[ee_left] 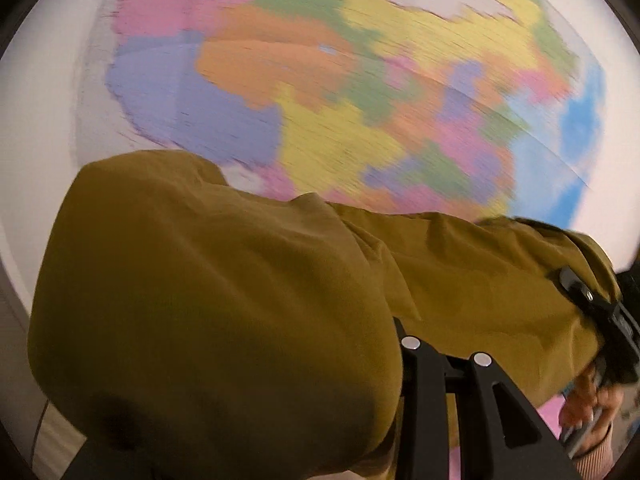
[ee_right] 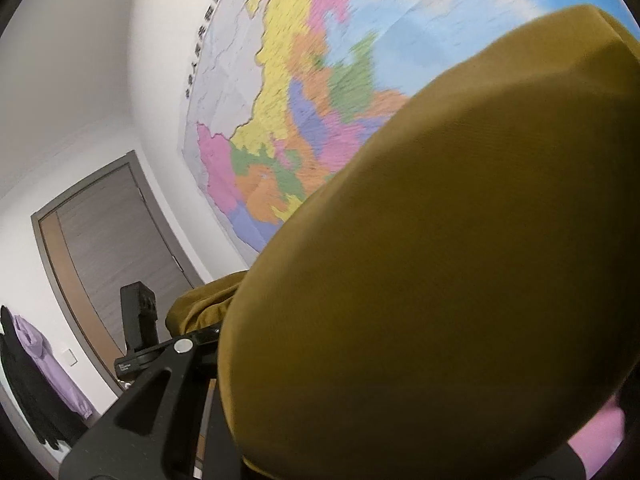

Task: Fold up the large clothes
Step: 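Lift the olive jacket bundle with both grippers and carry it toward the cream stack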

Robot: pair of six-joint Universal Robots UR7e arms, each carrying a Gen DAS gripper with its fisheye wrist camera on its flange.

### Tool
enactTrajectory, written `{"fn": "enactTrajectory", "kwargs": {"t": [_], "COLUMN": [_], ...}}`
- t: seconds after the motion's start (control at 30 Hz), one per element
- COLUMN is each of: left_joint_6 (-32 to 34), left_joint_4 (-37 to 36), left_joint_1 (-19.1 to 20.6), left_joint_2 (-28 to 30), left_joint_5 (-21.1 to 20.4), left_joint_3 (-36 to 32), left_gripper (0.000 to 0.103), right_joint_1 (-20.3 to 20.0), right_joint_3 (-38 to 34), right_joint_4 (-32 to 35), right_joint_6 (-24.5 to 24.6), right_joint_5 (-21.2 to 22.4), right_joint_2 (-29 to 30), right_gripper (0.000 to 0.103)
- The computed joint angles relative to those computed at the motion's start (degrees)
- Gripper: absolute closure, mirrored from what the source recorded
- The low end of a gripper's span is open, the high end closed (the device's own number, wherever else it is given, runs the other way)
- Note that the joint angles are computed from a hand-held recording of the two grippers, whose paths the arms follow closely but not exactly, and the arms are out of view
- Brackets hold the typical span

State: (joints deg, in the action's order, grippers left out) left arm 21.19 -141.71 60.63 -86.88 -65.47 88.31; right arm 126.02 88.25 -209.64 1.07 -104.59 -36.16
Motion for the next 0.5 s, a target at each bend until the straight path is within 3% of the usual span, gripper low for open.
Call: {"fn": "enactTrajectory", "kwargs": {"t": [0.13,0.27,0.37,0.43,0.5], "left_joint_6": [5.00,3.64,1.08,-0.55,-2.77], "left_joint_4": [-7.86,-8.01,-4.14,-3.61,-1.72], "left_joint_1": [4.02,12.61,19.52,23.11,25.46], "left_joint_2": [4.12,8.00,12.51,14.56,14.55], "left_joint_5": [0.25,-1.88,2.00,3.67,-0.77], "left_joint_3": [-4.64,-7.72,-9.76,-10.16,-11.21], "left_gripper": [0.068,0.064,0.066,0.066,0.065], "right_joint_1": [-0.79,-3.83,-6.32,-7.90,-8.90], "right_joint_3": [-9.23,-12.51,-13.81,-11.72,-8.18], "right_joint_4": [1.75,8.61,19.94,20.18,17.46], "right_joint_6": [-4.38,1.55,7.47,11.39,11.72], "right_joint_5": [4.21,8.30,7.91,9.93,12.69], "right_joint_2": [7.98,14.60,18.56,19.60,18.40], "right_gripper": [0.082,0.080,0.076,0.070,0.065]}}
